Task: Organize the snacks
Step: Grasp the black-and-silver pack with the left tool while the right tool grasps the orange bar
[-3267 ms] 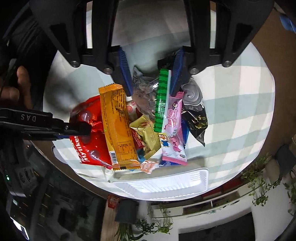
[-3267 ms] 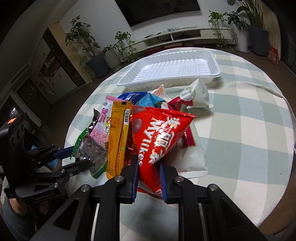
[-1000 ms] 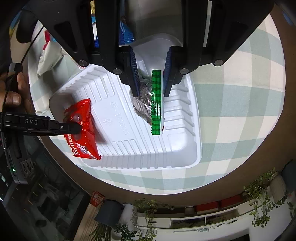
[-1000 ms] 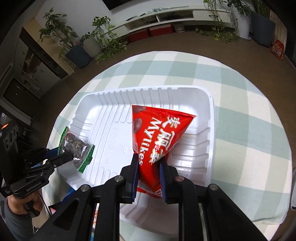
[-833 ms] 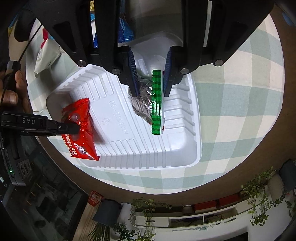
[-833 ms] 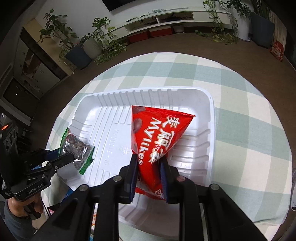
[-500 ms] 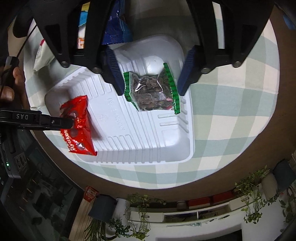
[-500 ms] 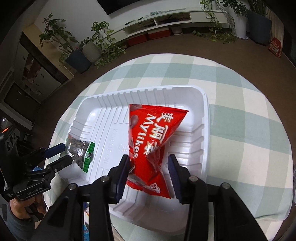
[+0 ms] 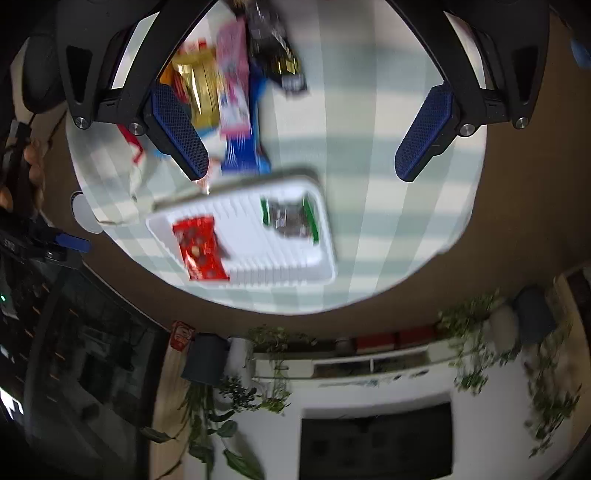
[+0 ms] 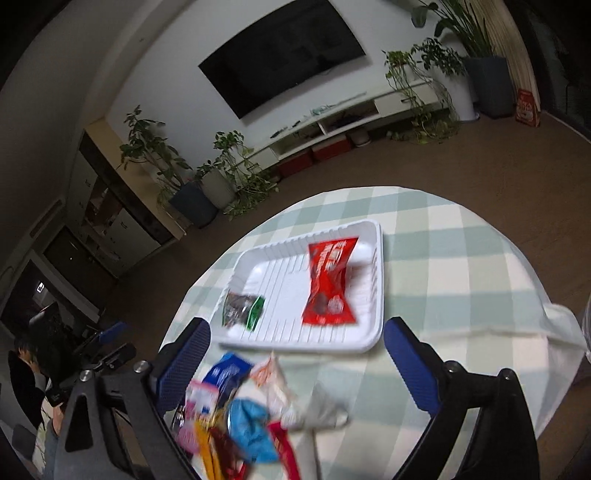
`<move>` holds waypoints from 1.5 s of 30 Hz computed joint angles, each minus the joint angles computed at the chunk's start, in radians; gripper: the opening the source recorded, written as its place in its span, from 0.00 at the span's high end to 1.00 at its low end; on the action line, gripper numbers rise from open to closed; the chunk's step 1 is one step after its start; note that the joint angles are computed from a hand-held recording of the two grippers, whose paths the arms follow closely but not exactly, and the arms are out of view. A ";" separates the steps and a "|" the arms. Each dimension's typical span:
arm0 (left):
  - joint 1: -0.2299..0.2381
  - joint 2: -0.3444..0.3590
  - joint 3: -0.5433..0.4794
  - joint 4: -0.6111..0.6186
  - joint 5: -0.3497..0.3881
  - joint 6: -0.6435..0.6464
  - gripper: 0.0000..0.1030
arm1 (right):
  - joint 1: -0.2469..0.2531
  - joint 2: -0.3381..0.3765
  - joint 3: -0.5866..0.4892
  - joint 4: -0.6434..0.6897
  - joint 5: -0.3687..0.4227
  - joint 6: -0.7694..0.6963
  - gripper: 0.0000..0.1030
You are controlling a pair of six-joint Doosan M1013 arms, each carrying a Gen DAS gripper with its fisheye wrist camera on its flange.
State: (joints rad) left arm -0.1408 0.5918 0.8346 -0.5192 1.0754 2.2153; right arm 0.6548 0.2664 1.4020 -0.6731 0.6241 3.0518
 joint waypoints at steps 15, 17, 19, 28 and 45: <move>0.045 -0.166 0.364 0.021 -0.108 -0.121 0.01 | 0.183 0.134 -0.133 0.008 0.204 -0.047 0.36; 0.038 -0.171 0.377 0.024 -0.131 -0.115 0.02 | 0.188 0.163 -0.173 0.030 0.241 -0.106 0.40; 0.034 -0.167 0.374 0.018 -0.119 -0.098 0.04 | 0.188 0.184 -0.202 0.039 0.259 -0.133 0.40; 0.026 -0.115 0.313 0.071 -0.049 -0.128 0.21 | 0.171 0.244 -0.276 0.129 0.343 -0.233 0.55; 0.012 -0.069 0.256 0.137 -0.004 -0.158 0.20 | 0.150 0.251 -0.273 0.199 0.303 -0.252 0.56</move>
